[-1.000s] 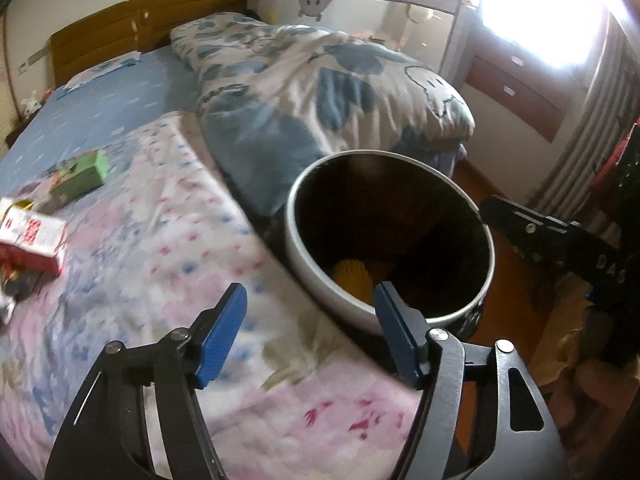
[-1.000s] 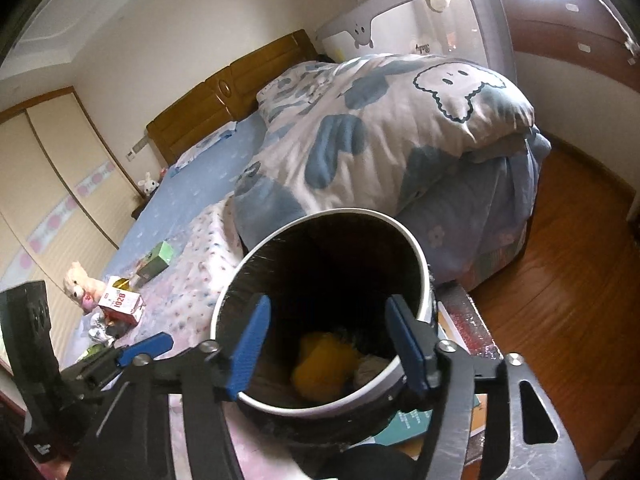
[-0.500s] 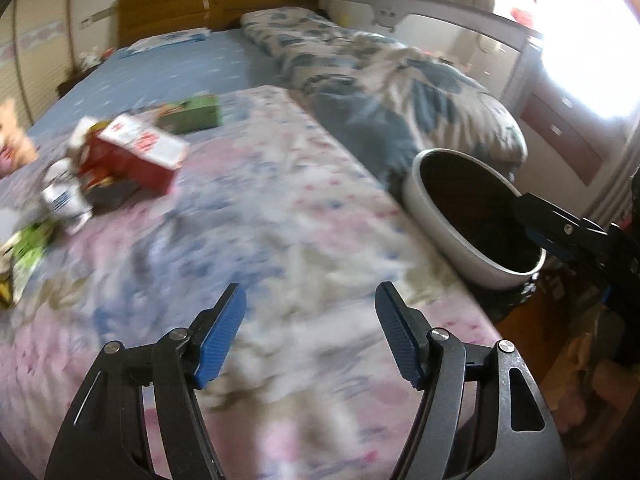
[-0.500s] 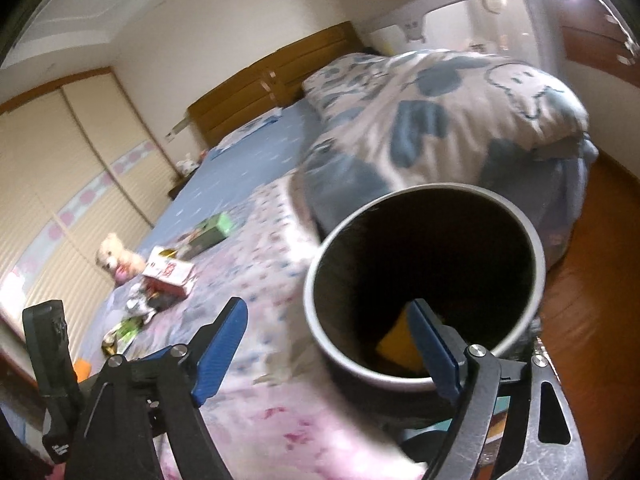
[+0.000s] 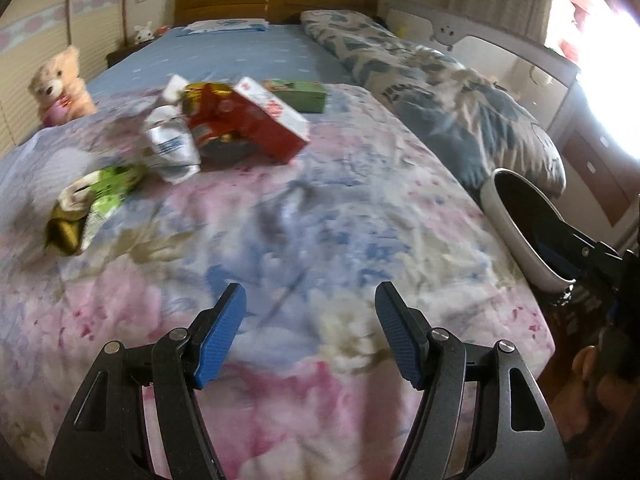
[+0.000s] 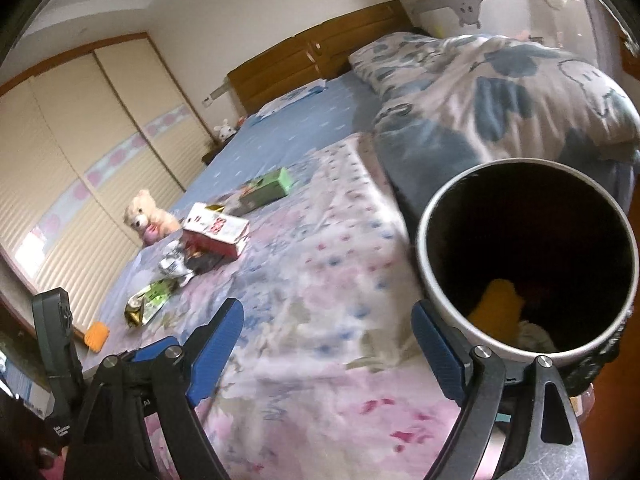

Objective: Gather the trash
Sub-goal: 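Return both open tools to the remaining trash on the bed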

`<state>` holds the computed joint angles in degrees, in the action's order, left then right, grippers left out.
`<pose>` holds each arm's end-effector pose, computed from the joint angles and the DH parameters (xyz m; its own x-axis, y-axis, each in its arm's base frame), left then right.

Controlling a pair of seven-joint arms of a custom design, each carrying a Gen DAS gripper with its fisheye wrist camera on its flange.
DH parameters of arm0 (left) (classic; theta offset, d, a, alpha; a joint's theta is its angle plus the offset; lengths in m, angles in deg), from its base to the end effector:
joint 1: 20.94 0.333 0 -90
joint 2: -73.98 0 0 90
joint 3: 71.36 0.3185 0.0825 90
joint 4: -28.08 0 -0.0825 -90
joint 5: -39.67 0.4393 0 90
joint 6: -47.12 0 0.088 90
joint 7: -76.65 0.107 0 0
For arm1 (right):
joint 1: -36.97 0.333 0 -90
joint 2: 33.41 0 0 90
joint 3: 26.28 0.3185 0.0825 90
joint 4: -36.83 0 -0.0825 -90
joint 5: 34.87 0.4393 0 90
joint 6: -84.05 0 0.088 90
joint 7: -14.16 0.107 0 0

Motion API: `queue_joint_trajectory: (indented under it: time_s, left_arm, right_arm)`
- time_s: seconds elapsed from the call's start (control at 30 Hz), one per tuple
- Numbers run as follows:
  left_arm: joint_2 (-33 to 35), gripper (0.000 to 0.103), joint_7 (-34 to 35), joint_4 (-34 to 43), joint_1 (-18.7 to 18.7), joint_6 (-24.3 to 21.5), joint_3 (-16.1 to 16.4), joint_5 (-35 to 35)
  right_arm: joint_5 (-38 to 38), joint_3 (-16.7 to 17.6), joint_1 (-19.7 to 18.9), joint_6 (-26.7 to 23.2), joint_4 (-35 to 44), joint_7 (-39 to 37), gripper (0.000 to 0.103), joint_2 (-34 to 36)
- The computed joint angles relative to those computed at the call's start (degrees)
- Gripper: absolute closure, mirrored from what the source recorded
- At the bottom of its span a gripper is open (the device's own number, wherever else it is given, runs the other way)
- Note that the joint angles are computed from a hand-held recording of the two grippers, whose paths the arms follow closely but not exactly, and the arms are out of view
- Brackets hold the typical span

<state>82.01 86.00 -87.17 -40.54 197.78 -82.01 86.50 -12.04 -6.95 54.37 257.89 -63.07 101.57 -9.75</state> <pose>0.5642 -0.3460 0.4058 0.2032 -0.9679 0.1482 -0.7391 -0.2509 -0.6252 0.6356 0.3974 0.4228 0.3655 -0.8322 -0.4170 -0.7344 0.0175 -0.6785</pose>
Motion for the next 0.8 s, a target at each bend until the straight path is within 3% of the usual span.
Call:
queue_joint_trajectory:
  time_s: [0.43,0.8]
  left_arm:
    - [-8.3,0.033,-7.2,-9.0,3.8,-2.7,-1.5,2.4]
    - [-14.1,0.023,-10.1,-14.8,8.6,-5.6,-3.2,1.4]
  right_arm:
    - [-1.1,1.4,2.6,-4.7,8.9,-4.9,0.013,6.4]
    - [-3.1,0.2,6.7,-12.7,23.6,-10.6,0.011,15.9]
